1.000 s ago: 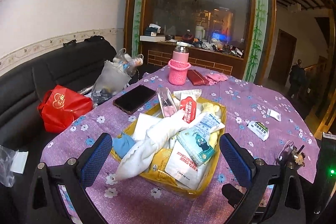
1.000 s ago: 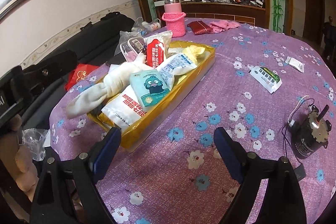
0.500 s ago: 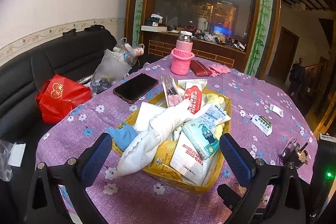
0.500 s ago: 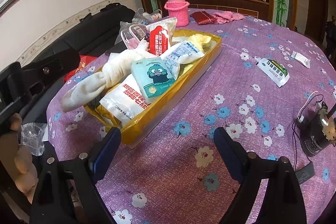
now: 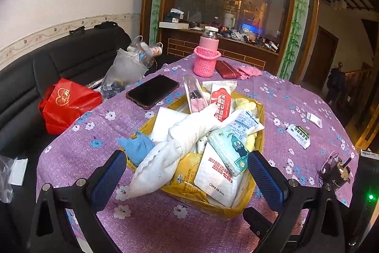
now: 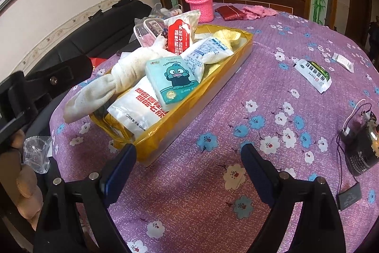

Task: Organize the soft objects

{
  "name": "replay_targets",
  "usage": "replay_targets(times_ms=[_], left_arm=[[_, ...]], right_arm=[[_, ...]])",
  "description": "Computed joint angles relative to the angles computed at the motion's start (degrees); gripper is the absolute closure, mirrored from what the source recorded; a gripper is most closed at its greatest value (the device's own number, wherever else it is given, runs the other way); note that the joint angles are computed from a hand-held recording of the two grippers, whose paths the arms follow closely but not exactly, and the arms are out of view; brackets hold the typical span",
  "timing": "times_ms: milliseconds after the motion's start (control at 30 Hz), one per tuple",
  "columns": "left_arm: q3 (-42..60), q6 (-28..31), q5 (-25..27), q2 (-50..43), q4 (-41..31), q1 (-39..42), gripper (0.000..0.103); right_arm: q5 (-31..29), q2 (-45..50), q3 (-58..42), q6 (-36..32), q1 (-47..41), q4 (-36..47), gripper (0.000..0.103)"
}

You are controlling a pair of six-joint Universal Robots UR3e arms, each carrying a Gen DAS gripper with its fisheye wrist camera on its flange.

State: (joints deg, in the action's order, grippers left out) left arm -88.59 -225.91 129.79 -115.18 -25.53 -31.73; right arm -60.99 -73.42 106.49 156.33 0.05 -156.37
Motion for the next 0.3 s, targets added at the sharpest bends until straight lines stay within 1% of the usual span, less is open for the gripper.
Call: replay_targets(times_ms=[200, 300], left_arm=[[1.46, 1.94, -0.59, -1.18, 0.25, -0.32, 0.0], [2.53, 3.53, -3.44, -1.52, 0.98, 0.0, 0.0]], right_arm=[[0.48, 0.06, -0.33, -0.25, -0.62, 0.52, 0.013], [0.87, -0.29, -0.5, -0.48, -1.65, 1.08, 0.014]])
